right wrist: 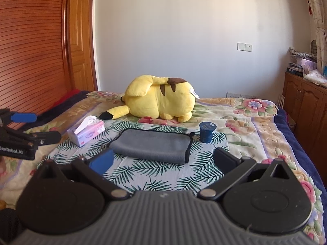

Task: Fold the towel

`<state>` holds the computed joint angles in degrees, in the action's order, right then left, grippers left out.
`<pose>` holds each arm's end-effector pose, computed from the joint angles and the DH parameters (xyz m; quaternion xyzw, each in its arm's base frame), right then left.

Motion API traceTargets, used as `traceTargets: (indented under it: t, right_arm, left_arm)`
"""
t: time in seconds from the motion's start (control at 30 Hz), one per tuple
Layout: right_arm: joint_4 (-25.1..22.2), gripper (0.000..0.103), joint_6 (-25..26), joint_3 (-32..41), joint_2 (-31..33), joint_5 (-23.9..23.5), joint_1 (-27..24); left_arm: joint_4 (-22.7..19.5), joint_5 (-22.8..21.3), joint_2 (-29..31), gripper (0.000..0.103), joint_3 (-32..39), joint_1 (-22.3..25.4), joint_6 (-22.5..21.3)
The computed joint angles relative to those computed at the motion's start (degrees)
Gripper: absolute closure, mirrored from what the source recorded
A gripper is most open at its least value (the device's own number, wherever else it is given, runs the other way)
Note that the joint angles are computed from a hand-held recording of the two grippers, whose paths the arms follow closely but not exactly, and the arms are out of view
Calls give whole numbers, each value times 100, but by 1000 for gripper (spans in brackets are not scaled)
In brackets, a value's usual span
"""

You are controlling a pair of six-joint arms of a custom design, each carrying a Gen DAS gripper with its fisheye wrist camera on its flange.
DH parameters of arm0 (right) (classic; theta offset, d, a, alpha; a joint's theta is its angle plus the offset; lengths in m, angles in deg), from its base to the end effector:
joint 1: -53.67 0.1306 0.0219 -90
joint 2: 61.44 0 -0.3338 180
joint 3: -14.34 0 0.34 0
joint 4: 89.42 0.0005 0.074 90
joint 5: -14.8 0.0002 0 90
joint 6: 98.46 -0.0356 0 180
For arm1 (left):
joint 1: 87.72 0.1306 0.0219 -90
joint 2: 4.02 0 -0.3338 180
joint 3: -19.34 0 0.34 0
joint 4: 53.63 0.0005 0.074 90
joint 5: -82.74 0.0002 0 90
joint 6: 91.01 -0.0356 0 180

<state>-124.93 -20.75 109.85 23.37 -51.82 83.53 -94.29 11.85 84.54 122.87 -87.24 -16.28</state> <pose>0.3737 0.1977 0.4812 -0.0181 0.8320 0.0304 0.5536 0.4390 -0.0085 0.5053 0.1951 0.8166 -0.0673 0.5391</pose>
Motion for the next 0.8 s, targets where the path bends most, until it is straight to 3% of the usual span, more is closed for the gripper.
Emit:
traceTargets:
  t: [0.27,0.5,0.8]
  right_arm:
    - [158,0,-101,-376,-202,221,300]
    - [389,0,-420,-812,-424,408,532]
    - [678,0,-700,-1342,-697,606,577]
  left_arm:
    - [175,76,-339,16,-548,80,-28]
    - [343,-136,-553,16,-945,119,96]
    - [530,-211,-772,16,-1402,147,8]
